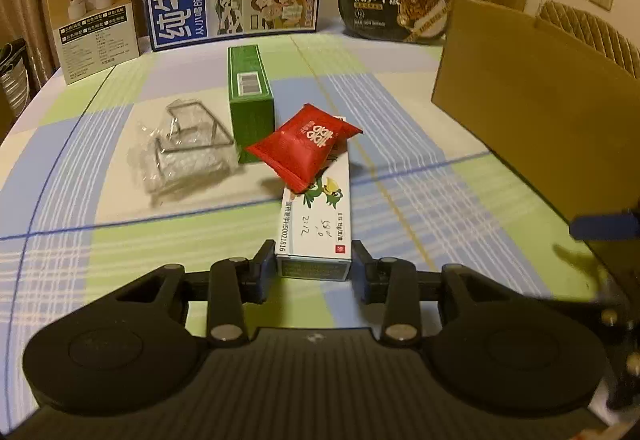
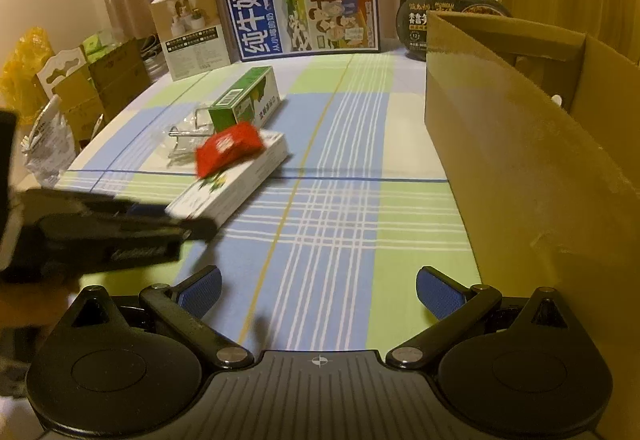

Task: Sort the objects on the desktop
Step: 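Grasp the white medicine box with green bird print with the left tool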

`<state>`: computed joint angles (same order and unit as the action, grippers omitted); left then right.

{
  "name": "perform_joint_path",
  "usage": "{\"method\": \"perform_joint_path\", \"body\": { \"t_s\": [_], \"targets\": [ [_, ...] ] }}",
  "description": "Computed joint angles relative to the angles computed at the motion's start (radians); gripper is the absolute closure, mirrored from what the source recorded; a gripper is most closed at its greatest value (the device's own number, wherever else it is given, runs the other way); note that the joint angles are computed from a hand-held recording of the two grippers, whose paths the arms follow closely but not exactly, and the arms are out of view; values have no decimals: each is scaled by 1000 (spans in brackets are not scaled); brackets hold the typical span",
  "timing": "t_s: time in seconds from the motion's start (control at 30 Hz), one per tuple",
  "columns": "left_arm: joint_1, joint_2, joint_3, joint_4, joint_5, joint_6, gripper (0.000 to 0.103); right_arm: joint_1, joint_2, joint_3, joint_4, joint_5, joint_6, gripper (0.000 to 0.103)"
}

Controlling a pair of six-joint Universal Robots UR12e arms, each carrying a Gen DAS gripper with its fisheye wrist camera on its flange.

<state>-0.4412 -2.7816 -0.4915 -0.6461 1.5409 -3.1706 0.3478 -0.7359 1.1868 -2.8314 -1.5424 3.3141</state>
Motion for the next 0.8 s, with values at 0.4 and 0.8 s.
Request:
{"method": "perform_joint_path", "body": {
  "t_s": [0.4,0.8],
  "targets": [
    [4,234,-390,55,-139,137,71,8,-73,106,-63,4,1,2],
    [8,337,-581,198,-109,82,71,19,-89,128,-81,8,-4,2]
  ]
}}
